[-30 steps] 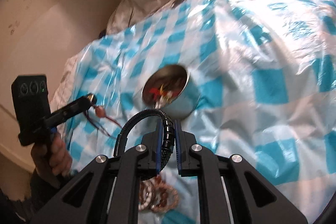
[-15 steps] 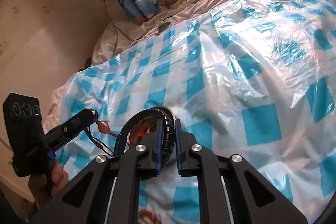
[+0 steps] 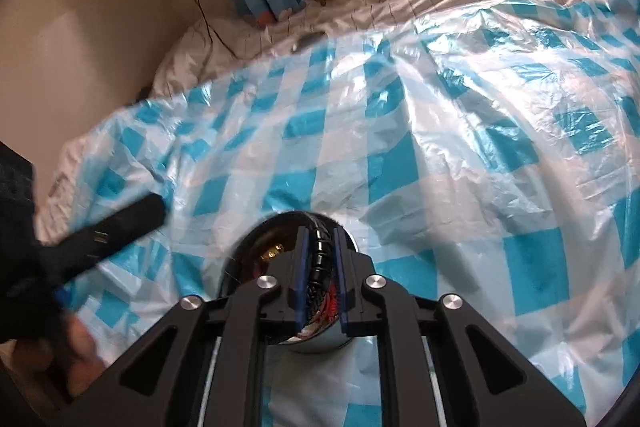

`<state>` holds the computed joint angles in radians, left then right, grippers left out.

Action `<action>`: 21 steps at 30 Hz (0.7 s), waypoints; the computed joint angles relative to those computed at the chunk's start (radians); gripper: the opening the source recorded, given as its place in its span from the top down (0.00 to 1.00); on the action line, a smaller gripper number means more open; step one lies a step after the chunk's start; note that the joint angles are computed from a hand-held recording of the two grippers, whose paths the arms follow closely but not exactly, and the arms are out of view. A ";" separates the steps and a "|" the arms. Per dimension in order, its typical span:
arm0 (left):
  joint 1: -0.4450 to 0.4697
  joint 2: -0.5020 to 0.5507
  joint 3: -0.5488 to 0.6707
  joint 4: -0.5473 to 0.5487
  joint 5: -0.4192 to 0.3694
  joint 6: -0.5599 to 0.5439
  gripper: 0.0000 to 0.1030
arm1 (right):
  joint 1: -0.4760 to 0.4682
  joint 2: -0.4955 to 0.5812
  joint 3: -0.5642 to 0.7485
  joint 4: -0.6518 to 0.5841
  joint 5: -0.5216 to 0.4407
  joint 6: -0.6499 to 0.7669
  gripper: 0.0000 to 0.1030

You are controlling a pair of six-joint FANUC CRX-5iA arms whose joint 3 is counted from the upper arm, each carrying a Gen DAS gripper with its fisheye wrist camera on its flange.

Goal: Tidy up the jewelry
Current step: 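Drop the gold pendant into the tin with the left gripper while the right drops the black bracelet, then lower the left gripper onto the pile and grasp the silver bangle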

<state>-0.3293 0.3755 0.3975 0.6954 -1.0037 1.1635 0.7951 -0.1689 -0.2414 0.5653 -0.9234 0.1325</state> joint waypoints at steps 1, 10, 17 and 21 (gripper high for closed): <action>0.001 0.000 0.003 -0.002 -0.007 0.001 0.49 | 0.001 0.001 -0.005 0.009 0.000 -0.010 0.62; -0.006 -0.016 0.007 -0.033 -0.077 -0.061 0.47 | 0.033 -0.073 -0.039 0.068 -0.051 -0.053 0.46; -0.008 -0.006 0.015 -0.033 -0.254 -0.182 0.46 | 0.053 -0.145 -0.073 0.028 -0.070 -0.061 0.35; -0.015 -0.043 -0.034 -0.070 -0.334 -0.325 0.46 | 0.073 -0.187 -0.092 -0.002 -0.107 -0.055 0.34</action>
<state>-0.3443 0.3328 0.3635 0.6252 -1.3380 0.8385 0.8682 -0.3561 -0.3339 0.5632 -1.0306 0.0772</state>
